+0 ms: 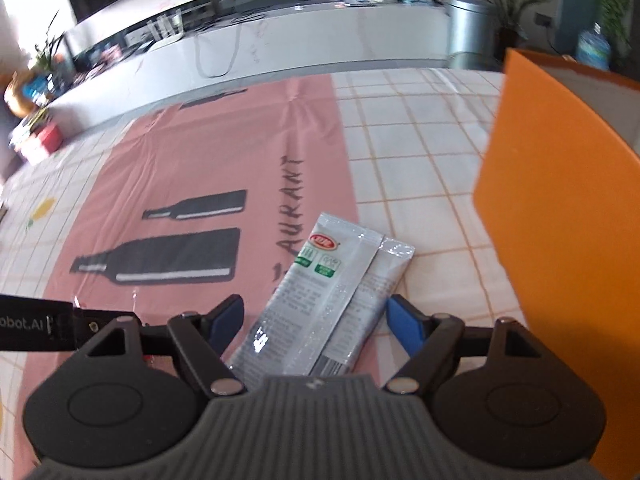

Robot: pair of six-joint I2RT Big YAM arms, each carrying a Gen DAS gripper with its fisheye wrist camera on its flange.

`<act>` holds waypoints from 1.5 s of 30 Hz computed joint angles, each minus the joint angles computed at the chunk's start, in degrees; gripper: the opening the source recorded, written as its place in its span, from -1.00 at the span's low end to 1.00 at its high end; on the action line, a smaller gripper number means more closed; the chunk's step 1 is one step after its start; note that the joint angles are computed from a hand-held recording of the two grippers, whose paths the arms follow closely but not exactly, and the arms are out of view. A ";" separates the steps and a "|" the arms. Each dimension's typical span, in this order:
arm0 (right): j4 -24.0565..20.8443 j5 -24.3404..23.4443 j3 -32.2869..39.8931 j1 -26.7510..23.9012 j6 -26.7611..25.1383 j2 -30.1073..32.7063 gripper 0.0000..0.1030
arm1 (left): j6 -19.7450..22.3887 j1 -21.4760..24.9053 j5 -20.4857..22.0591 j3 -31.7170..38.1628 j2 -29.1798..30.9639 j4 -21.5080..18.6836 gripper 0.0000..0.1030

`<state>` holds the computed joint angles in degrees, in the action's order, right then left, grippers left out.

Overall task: Organize snacks
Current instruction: 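Reach the left tool to the wrapped candy while the right tool reaches the white paper packet, then close the left tool on the wrapped candy while the right tool grasps the white packet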

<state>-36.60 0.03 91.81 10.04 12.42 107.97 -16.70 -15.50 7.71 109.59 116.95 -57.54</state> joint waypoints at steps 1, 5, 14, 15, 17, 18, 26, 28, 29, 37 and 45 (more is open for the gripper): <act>0.39 -0.10 -0.13 0.23 -1.17 0.09 0.54 | 0.64 -0.07 -0.52 -0.13 -0.10 -0.45 0.20; 3.20 0.23 -2.17 0.77 -5.46 -0.53 0.54 | 2.62 -0.35 -2.85 -1.67 -1.03 -0.80 0.20; 3.50 0.12 -3.68 0.72 -10.33 -1.51 0.38 | 5.20 -1.20 -7.92 -3.21 -2.31 -0.97 0.20; 3.62 -0.12 -3.96 0.64 -10.51 -1.73 0.35 | 5.47 -1.37 -8.74 -3.45 -2.47 -0.88 0.20; 3.98 -0.73 -4.90 0.45 -11.61 -2.46 0.25 | 6.00 -1.47 -9.06 -3.97 -2.76 -0.56 0.20; 4.05 -1.16 -5.33 0.29 -12.08 -2.81 0.23 | 6.36 -1.48 -8.94 -4.25 -2.89 -0.41 0.17; 2.79 -5.03 -11.09 -0.95 -17.12 -7.78 0.12 | 9.40 -2.19 -5.49 -6.93 -4.81 -0.02 -0.06; 2.33 -6.69 -13.04 -1.41 -19.34 -9.47 0.12 | 13.18 -2.84 -3.64 -7.60 -5.40 -1.21 -0.06; 2.14 -7.47 -14.09 -1.69 -20.57 -10.38 0.12 | 15.77 -3.18 -2.82 -7.65 -5.58 -2.13 -0.06; -0.08 -10.46 -20.00 -3.84 -24.39 -15.96 0.12 | 34.00 -5.03 0.08 -3.74 -4.08 -15.73 0.06; 6.22 -11.03 -25.74 -5.24 -15.36 -21.19 0.26 | 18.04 -5.81 -6.22 -9.96 -10.22 -9.38 0.39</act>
<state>-30.37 -11.00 66.07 4.81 -2.94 86.78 1.34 -21.31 1.49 99.63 106.72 -66.93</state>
